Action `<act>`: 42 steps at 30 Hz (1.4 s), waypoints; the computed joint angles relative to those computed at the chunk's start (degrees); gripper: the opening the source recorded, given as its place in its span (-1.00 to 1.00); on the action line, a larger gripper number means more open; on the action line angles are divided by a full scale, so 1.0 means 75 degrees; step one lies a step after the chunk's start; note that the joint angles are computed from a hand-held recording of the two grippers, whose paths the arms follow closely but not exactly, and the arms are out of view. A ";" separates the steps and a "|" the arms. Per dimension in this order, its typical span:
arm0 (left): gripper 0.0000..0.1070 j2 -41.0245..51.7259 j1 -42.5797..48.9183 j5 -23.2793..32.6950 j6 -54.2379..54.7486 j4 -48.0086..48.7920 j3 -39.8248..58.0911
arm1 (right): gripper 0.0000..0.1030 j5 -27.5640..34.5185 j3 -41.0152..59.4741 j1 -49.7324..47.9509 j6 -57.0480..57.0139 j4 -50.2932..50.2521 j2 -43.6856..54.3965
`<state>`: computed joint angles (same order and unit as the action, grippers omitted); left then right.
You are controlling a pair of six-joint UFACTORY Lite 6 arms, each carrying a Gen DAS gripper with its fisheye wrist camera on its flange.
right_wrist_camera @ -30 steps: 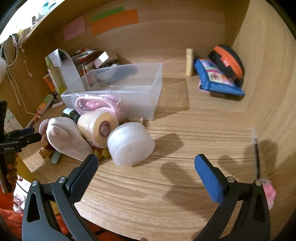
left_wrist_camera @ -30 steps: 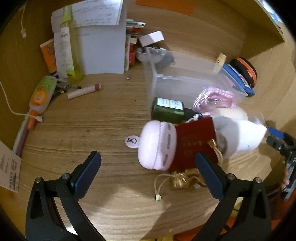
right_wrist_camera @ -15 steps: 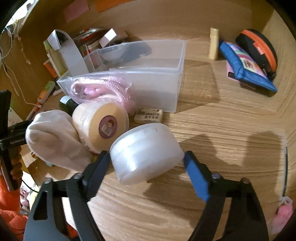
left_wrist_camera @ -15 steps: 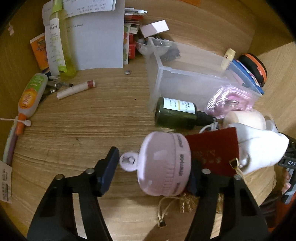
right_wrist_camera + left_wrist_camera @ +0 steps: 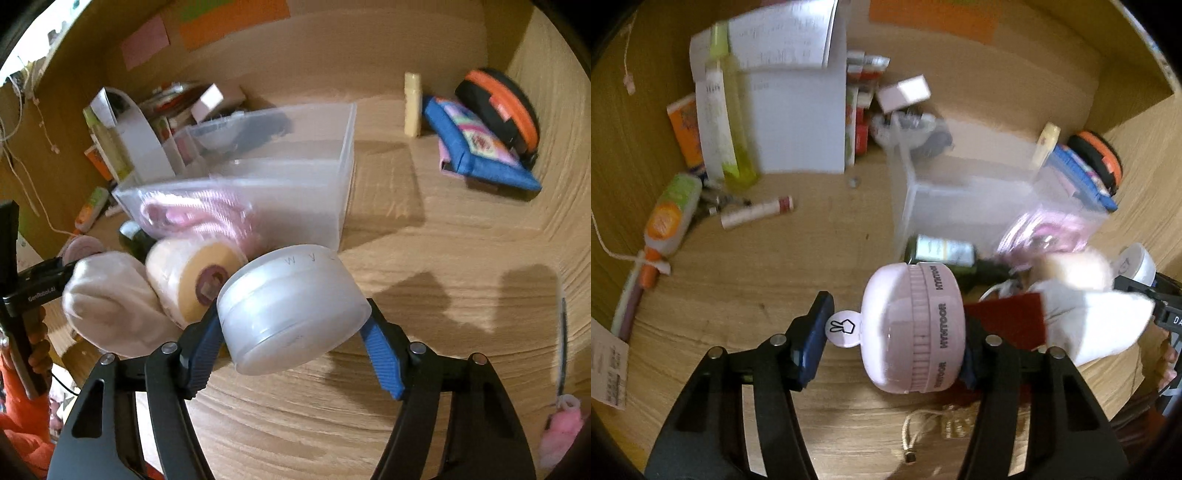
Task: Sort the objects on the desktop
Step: 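Carry both items into the clear plastic box and open both tools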
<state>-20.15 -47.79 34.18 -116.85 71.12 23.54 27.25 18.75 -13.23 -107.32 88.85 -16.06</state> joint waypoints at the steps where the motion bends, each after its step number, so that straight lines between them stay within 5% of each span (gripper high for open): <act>1: 0.08 -0.0182 -0.0223 0.0304 0.0067 -0.0084 0.0070 | 0.32 0.0046 0.0020 -0.0045 0.0115 -0.0122 -0.0105; 7: 0.08 -0.0744 -0.0511 0.0748 0.0579 -0.0156 0.0647 | 0.32 0.0666 0.0202 -0.0407 0.1389 -0.1227 -0.1332; 18: 0.08 -0.0192 0.0743 -0.0500 0.2577 -0.0671 0.2414 | 0.32 0.1127 0.1344 -0.0188 0.2664 -0.1740 -0.1888; 31: 0.08 0.2713 0.2361 -0.1840 0.4747 -0.2245 0.4554 | 0.32 0.0010 0.3696 0.1308 0.3164 -0.1813 0.0892; 38: 0.08 0.4634 0.2874 -0.2190 0.8154 -0.5278 0.5770 | 0.32 -0.0679 0.4974 0.1956 0.3865 -0.2619 0.3003; 42: 0.08 0.5583 0.2802 -0.1874 0.9131 -0.5906 0.6550 | 0.32 -0.0877 0.5758 0.2113 0.4597 -0.3482 0.4158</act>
